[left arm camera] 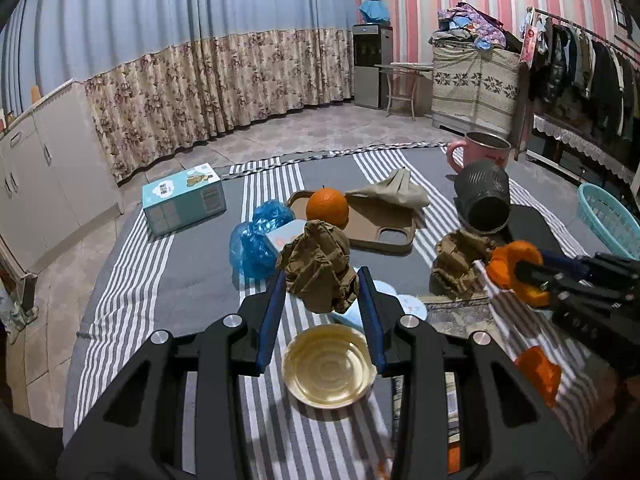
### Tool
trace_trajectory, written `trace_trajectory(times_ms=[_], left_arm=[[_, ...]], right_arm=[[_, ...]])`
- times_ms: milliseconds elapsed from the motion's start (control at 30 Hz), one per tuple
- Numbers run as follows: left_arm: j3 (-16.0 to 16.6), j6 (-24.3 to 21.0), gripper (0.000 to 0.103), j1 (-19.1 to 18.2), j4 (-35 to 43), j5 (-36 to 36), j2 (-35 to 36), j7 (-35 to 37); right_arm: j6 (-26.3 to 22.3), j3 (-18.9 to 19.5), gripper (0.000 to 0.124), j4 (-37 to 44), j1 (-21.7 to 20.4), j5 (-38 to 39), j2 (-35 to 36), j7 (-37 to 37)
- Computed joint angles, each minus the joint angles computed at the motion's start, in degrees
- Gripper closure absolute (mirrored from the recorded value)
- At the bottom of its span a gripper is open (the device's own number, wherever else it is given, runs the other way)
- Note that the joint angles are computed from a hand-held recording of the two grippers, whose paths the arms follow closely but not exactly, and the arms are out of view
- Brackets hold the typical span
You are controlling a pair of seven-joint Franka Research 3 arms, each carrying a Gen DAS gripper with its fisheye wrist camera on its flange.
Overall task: Collect trash
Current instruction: 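Carry the orange peel and brown paper to the blue basket and release both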
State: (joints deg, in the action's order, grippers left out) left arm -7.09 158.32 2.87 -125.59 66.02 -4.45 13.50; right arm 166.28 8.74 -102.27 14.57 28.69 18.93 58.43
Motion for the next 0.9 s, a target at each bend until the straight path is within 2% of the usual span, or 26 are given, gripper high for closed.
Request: trace_trajectory(times_ms=[100, 200, 433, 500, 667, 800, 900], left_arm=[[-0.65, -1.48, 0.068, -0.83, 1.67, -1.25, 0.48, 1.22], [-1.35, -2.65, 0.068, -2.1, 4.2, -1.1, 1.73, 1.42], [-2.08, -4.06, 0.068, -7.66, 15.11, -0.15, 9.33, 1.09], [-1.89, -4.6, 0.068, -10.1, 19.39, 0.67, 12.62, 0.69], [-0.78, -5.26, 0.068, -16.07, 31.29, -0.64, 21.91, 2.55], [0.08, -4.9, 0.068, -19.9, 42.11, -4.4, 30.28, 5.68], [0.24, -6.3, 0.068, -22.91, 52.54, -7.71, 37.87, 11.21]], right_arm=[[0.57, 2.28, 0.098, 0.2, -3.82, 5.21, -1.07, -5.06], [1.63, 2.49, 0.098, 0.56, -6.89, 10.27, -2.07, -9.62], [2.02, -1.16, 0.098, 4.79, -12.68, 15.73, -0.68, -15.01], [1.93, -1.96, 0.098, 7.24, -14.48, 16.09, 1.02, -15.44], [1.46, -1.27, 0.098, 14.37, -18.87, 17.45, 6.22, -18.16], [2.07, -0.25, 0.098, 19.82, -21.26, 17.11, 10.25, -19.9], [2.82, 1.31, 0.098, 21.15, -23.64, 18.52, 11.74, -20.64]])
